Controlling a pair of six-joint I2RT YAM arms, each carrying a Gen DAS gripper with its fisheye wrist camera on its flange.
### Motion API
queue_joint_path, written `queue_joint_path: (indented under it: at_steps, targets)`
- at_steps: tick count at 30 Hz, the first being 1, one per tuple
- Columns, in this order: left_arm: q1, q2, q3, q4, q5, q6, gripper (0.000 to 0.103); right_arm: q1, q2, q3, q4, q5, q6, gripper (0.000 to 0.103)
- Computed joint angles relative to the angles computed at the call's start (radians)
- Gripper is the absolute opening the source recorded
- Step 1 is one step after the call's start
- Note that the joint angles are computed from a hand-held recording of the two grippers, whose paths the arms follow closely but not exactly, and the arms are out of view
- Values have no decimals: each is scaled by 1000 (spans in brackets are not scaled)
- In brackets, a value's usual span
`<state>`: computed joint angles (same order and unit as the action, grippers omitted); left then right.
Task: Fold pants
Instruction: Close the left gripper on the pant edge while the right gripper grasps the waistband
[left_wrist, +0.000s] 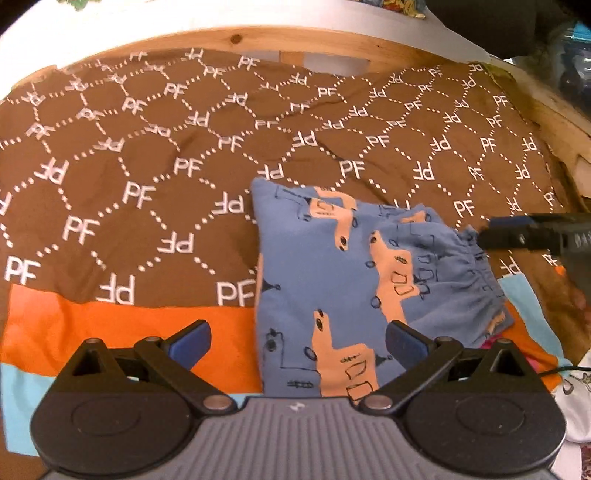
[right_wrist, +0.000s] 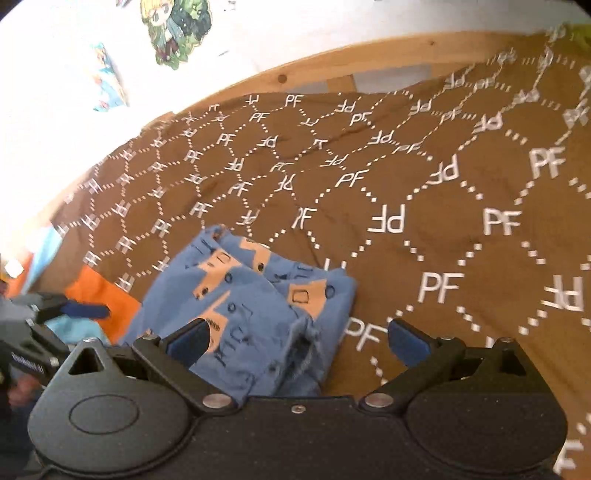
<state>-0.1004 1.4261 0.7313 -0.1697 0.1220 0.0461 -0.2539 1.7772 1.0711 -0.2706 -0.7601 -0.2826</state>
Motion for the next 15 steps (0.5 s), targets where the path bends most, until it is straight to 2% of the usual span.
queue_joint_path:
  at_steps: [3, 6, 10, 15]
  targets:
    - [41, 52, 22, -15, 80, -27, 103, -13, 132, 128, -70, -77, 28, 102]
    - [97, 99, 46, -31, 180, -80, 103, -9, 200, 181, -40, -101, 102, 102]
    - [143, 126, 49, -4, 267, -124, 100, 16, 242, 220, -20, -59, 146, 86]
    - [133, 140, 63, -27, 262, -104, 92, 46, 231, 191, 26, 5, 148, 69]
